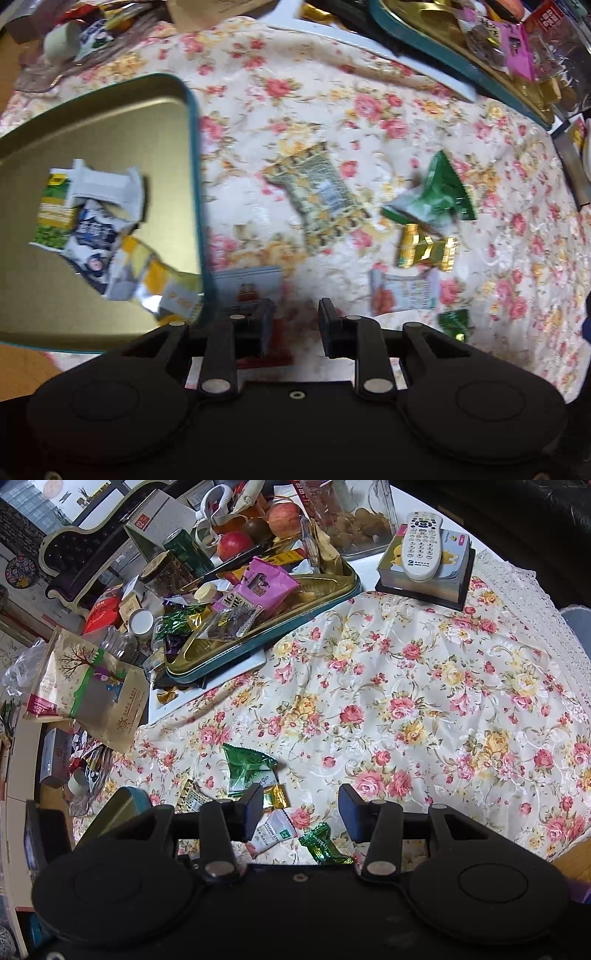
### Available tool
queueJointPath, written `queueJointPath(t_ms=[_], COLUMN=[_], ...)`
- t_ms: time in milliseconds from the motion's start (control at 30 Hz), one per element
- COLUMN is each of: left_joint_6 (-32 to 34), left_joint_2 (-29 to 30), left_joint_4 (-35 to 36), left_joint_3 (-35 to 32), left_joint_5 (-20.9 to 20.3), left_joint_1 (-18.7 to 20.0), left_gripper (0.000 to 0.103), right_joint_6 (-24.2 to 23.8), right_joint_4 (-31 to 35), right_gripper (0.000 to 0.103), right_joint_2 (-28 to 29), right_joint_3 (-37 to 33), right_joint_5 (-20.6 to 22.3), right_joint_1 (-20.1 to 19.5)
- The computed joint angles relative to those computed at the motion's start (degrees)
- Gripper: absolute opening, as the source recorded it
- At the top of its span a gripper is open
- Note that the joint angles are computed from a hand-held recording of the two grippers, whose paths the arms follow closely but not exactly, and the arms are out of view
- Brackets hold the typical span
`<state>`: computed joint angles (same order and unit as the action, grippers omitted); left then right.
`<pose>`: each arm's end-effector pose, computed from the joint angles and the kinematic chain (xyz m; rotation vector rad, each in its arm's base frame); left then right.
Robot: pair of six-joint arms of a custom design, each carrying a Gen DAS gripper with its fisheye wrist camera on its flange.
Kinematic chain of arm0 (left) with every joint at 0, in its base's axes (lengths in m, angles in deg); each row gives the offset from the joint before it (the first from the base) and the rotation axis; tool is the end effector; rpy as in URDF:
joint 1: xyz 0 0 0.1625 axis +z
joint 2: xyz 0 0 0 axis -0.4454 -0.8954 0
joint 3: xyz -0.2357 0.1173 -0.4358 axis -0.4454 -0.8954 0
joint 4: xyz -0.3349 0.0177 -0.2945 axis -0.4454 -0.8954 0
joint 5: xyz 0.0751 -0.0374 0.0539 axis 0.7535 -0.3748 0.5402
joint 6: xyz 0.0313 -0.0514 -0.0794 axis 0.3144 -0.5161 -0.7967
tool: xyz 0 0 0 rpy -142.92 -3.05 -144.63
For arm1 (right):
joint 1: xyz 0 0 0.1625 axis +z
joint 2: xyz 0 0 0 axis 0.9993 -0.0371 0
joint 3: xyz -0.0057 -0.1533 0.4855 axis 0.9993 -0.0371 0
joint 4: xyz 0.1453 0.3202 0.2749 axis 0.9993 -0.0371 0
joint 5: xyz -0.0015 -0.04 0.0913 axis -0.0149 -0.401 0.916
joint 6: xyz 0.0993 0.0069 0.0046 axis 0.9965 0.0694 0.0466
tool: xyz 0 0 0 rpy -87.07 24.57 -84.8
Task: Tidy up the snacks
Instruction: 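Grasp the red-white hawthorn packet with the left gripper and lift, then grasp the green wrapped candy with the right gripper while the left holds the hawthorn packet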
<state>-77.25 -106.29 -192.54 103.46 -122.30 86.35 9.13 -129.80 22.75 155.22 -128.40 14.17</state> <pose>-0.2008 -0.7371 0.1548 -0.4095 2.3974 -0.3126 0.2429 -0.7511 0.2383 -0.0769 -2.6070 0.5517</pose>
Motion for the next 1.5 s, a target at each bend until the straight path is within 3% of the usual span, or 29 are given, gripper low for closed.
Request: queueJointPath(t_ms=[433,500,733,833,1100,1233,1500], left_joint_6=[-0.7,-0.9,1.4,2.0,0.9,3.6,10.2], left_joint_2=[-1.5,-1.4,-0.5,0.3,2.2,2.4,6.4], left_joint_4=[5.2,5.5,2.8,2.5,4.9,0.1,-3.3], left_joint_3=[2.2,2.4,2.5,1.6,1.1,1.5,-1.5], left_joint_5=[2.2,3.0,3.7,2.6,4.8,1.6,-0.3], left_joint_1=[-0.1,-0.1,0.2,0.3,-0.4,0.0,-1.3], left_gripper=[0.035,0.042,0.042,0.045,0.053,0.054,0.053], right_joint_6=[-0.8,-0.8,-1.3,-1.2,-0.8,-1.1,-0.6], right_joint_4=[1.7,2.1,2.5,2.6,2.5,2.3,2.8], right_gripper=[0.048,0.048,0.048,0.048,0.048,0.048,0.048], right_joint_2=[2.0,2.3,2.8,2.7,2.3,2.2,1.7], right_joint_3=[-1.0,-1.2,-1.3,-1.3,-1.3,-1.1,-0.7], right_joint_5=[-1.9,-2.1,-2.5,-2.6,-2.5,-2.3,-3.2], right_joint_1=[0.6,0.7,0.9,0.8,0.6,0.6,-0.2])
